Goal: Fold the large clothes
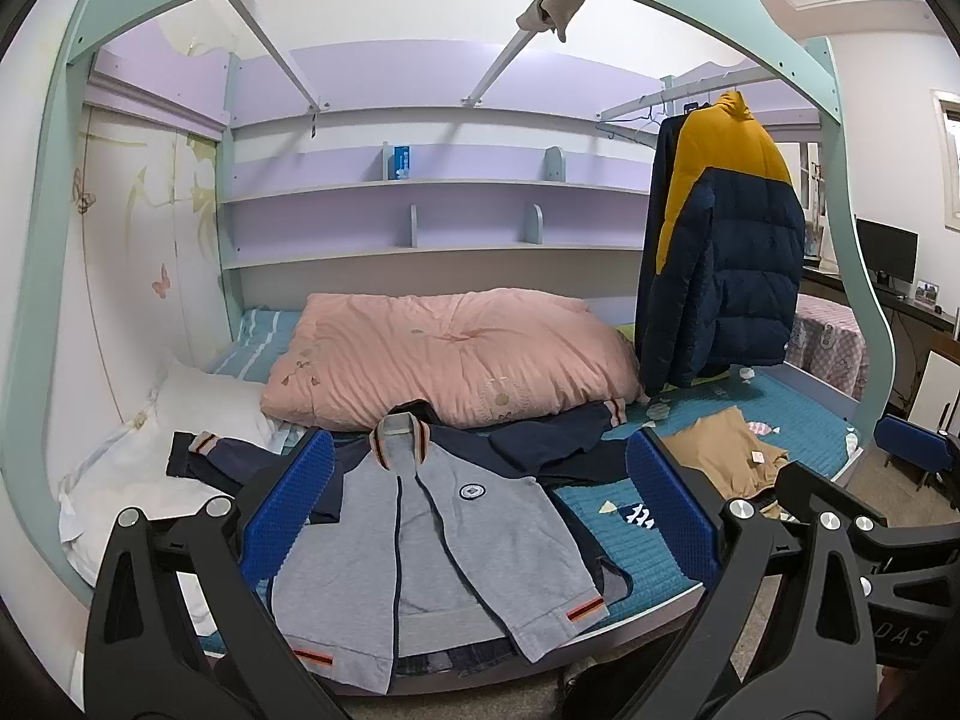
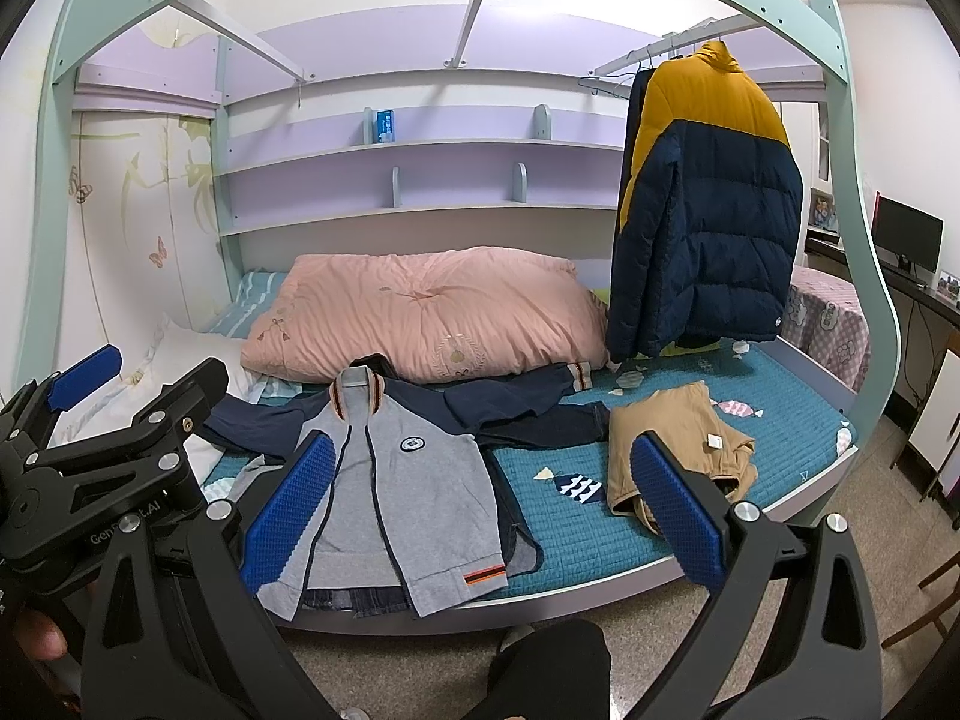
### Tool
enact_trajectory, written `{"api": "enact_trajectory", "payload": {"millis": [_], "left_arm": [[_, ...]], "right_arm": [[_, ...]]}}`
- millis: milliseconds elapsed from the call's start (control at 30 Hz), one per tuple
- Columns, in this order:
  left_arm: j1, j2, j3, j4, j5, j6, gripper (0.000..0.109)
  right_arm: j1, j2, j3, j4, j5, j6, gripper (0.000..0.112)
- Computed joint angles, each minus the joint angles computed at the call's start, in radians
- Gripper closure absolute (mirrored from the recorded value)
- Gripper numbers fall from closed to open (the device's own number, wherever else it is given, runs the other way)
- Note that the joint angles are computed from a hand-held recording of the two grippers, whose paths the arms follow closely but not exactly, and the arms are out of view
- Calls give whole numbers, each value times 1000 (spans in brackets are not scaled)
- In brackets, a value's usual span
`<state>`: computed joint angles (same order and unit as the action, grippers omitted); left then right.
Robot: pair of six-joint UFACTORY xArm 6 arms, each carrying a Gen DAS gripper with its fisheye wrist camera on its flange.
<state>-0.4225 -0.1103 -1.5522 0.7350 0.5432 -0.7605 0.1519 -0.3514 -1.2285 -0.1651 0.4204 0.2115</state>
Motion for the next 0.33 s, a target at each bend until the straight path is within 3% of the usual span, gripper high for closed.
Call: {"api": "enact_trajectory", "payload": {"millis": [333], "left_arm": [[3,-2,4,-9,-5,8,10]], "right_arm": [[-1,2,-3,2,1,-3,17]]}}
